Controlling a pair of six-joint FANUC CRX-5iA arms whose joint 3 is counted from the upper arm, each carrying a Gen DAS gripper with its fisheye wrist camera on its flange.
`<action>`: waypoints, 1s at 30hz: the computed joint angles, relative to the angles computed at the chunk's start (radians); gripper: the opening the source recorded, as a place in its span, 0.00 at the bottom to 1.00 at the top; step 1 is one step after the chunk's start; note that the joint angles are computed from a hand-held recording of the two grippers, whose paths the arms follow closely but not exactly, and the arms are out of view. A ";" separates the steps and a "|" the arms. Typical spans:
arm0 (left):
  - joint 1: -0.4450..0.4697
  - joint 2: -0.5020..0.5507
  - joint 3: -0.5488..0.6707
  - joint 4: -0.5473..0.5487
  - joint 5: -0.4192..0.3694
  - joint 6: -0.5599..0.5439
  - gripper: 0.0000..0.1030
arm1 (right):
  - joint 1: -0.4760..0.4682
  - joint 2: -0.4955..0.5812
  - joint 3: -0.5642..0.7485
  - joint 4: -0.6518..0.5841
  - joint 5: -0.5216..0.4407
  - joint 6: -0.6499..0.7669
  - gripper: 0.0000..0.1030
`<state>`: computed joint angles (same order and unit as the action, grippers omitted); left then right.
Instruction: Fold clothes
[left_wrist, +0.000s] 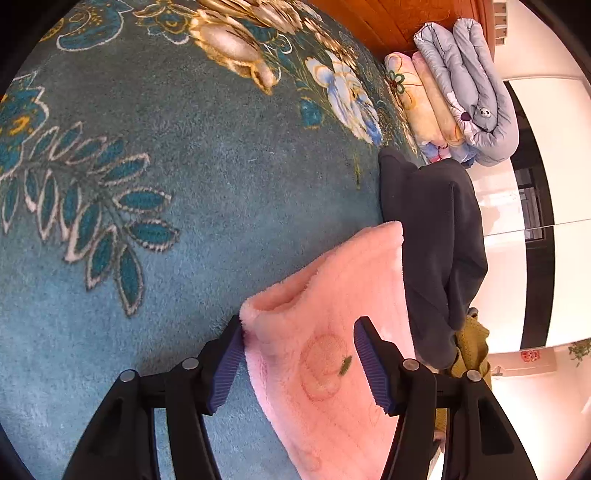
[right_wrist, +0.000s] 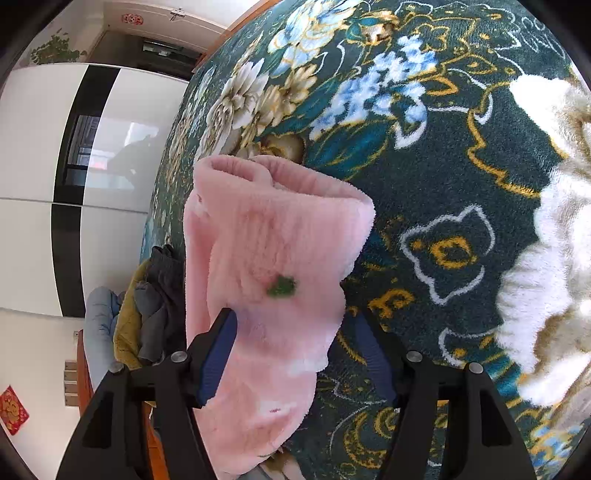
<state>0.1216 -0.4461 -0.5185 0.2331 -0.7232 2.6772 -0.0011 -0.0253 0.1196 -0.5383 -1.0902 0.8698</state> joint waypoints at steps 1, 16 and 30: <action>0.003 0.008 0.000 0.006 0.008 -0.004 0.61 | -0.002 0.001 -0.002 0.000 0.009 -0.001 0.66; 0.014 0.070 0.142 -0.068 -0.147 0.071 0.16 | 0.042 0.084 0.063 0.135 0.059 -0.147 0.39; 0.127 -0.088 0.194 -0.079 -0.479 -0.163 0.16 | -0.076 0.067 0.212 -0.082 -0.144 0.164 0.21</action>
